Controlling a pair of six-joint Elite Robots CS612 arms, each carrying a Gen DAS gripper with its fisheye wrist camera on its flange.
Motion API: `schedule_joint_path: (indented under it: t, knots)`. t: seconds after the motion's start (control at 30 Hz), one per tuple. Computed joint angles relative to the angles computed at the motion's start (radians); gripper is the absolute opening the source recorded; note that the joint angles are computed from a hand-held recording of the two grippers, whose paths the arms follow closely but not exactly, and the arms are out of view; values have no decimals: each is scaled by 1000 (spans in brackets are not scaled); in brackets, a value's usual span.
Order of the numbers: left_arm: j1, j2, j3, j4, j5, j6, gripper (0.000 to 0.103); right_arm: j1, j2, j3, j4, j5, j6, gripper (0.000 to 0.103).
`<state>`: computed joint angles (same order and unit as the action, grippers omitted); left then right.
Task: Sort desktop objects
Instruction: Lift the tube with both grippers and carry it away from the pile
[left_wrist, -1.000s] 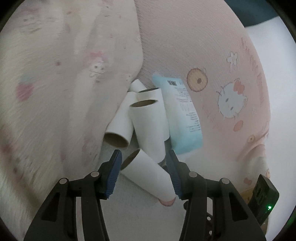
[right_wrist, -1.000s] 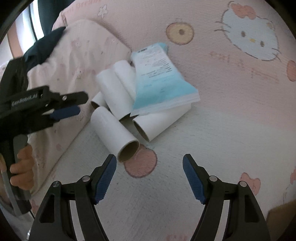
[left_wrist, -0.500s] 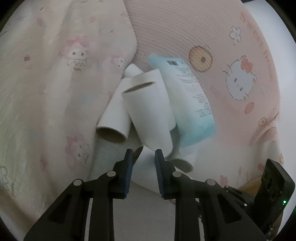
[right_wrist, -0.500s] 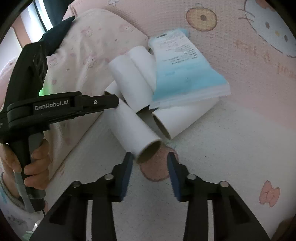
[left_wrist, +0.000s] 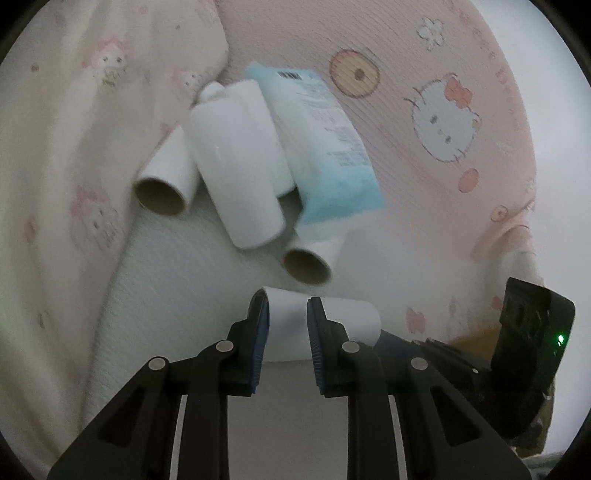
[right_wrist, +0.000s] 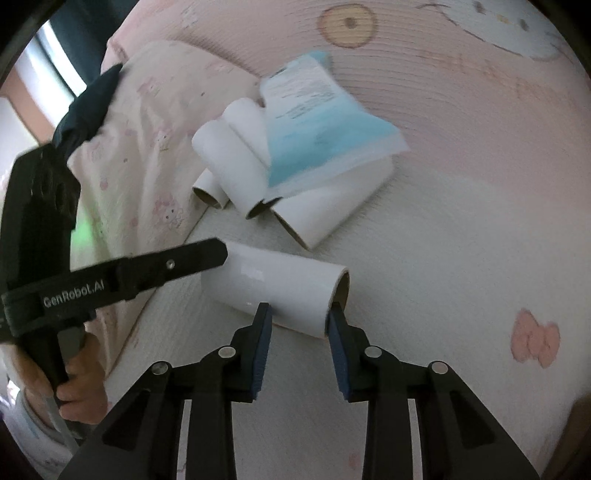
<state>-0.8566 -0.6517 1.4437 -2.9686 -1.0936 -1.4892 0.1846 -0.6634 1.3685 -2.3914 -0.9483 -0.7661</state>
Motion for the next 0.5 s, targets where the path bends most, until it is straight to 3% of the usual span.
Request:
schedule_joint_path:
  t: [0.17, 0.23, 0.5]
  knots:
    - [-9, 19, -23, -43, -30, 26, 24, -41, -27, 42, 8, 31, 56, 28]
    - [-12, 26, -35, -63, -48, 40, 24, -40, -34, 55, -19, 36, 86, 28]
    - [-26, 54, -109, -23, -90, 110, 24, -67, -83, 140, -129, -22, 95, 28]
